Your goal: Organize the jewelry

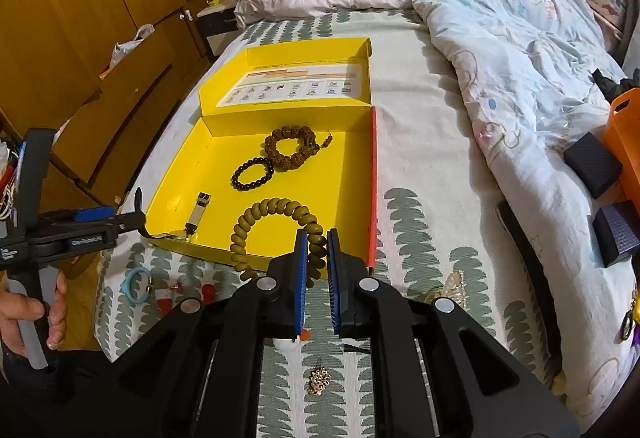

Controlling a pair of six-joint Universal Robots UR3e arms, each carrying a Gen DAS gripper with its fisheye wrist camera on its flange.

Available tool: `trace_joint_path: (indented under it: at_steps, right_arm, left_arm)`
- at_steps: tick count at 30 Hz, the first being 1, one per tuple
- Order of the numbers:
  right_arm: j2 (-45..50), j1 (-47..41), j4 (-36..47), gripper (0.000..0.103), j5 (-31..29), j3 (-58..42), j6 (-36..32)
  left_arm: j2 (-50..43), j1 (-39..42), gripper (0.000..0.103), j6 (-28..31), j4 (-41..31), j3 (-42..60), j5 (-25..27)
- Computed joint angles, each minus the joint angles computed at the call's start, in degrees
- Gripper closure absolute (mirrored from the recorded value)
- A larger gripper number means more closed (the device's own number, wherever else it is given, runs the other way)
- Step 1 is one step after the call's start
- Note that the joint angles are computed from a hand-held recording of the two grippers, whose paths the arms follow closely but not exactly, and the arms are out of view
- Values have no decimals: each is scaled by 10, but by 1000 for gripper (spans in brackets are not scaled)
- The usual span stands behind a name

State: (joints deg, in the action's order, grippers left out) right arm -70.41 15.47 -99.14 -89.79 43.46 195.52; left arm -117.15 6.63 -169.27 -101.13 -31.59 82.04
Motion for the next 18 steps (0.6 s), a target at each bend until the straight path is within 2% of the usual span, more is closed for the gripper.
trace_joint_path:
  at_steps: [1,2,3,6,8,9,11,18]
  right_arm:
    - [2,0,2,93,0,-2,0]
    - [1,0,0,93,1,-1,-1]
    - [2,0,1,93,0,-1,-1]
    - [4,2,3,93,-2,-5,1]
    - [3,0,2,93,1,-3,-1]
    - [4,1,1,93,1,-3,0]
    - [1,0,-2,93,1,4,1]
    - [-8,-4,-10,93,4,19,-1]
  left_arm:
    - [-4,0,41,1,0,-2,0]
    - [-10,0,54,0,-1,-2,1]
    - [-20,-1,59,1,-9,5,0]
    - [-40,-4,64,0,-18,18,5]
    - [-42,-7,73,-8,-6,6,14]
    - [-44,-6,73,-9,-5,5,15]
    - [-47,-5,85,-10,-2,6,12]
    - [-32,-2,85,-12,14,-20,5]
